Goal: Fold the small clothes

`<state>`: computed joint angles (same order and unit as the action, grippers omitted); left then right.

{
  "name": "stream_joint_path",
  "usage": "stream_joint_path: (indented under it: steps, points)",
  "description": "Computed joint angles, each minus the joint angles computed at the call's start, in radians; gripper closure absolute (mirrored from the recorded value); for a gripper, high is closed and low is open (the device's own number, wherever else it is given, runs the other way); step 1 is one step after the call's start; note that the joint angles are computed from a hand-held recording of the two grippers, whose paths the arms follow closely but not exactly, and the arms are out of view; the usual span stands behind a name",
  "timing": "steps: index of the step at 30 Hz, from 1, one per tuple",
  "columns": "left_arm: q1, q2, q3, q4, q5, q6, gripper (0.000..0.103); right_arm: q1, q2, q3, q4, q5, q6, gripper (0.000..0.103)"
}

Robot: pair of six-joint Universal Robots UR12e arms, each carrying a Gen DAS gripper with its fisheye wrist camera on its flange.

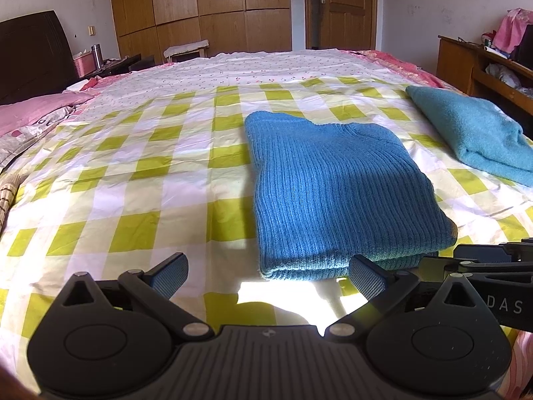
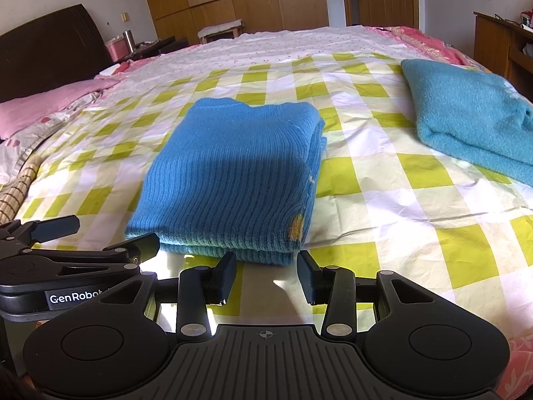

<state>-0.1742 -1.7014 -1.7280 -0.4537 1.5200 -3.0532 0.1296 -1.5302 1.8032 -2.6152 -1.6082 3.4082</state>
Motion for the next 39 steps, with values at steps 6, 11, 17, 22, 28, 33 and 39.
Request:
stream_joint_path:
  steps: [6, 11, 17, 22, 28, 33, 39]
  points:
    - [0.0, 0.0, 0.0, -0.001, -0.001, 0.0, 0.0, 0.0, 0.0, 0.0, 0.0, 0.0, 0.0, 0.063]
    - [0.001, 0.001, -0.001, -0.001, -0.002, 0.0, 0.0, 0.001, 0.0, 0.0, 0.0, -0.002, -0.001, 0.063]
    - [0.0, 0.001, -0.001, -0.004, -0.002, -0.001, 0.0, 0.001, 0.001, 0.001, 0.001, -0.002, -0.001, 0.063]
    - [0.0, 0.002, -0.001, -0.005, -0.003, 0.0, 0.0, 0.001, 0.001, 0.0, 0.002, -0.001, -0.001, 0.063]
    - [0.001, 0.002, 0.0, -0.013, -0.004, 0.002, 0.0, 0.001, 0.001, 0.002, 0.009, 0.0, -0.003, 0.063]
    - [0.003, 0.004, 0.0, -0.019, -0.009, 0.004, 0.0, 0.001, 0.002, -0.003, 0.021, 0.0, -0.006, 0.063]
    - [0.004, 0.004, 0.001, -0.025, -0.012, 0.003, 0.0, 0.001, 0.001, -0.004, 0.025, 0.0, -0.008, 0.063]
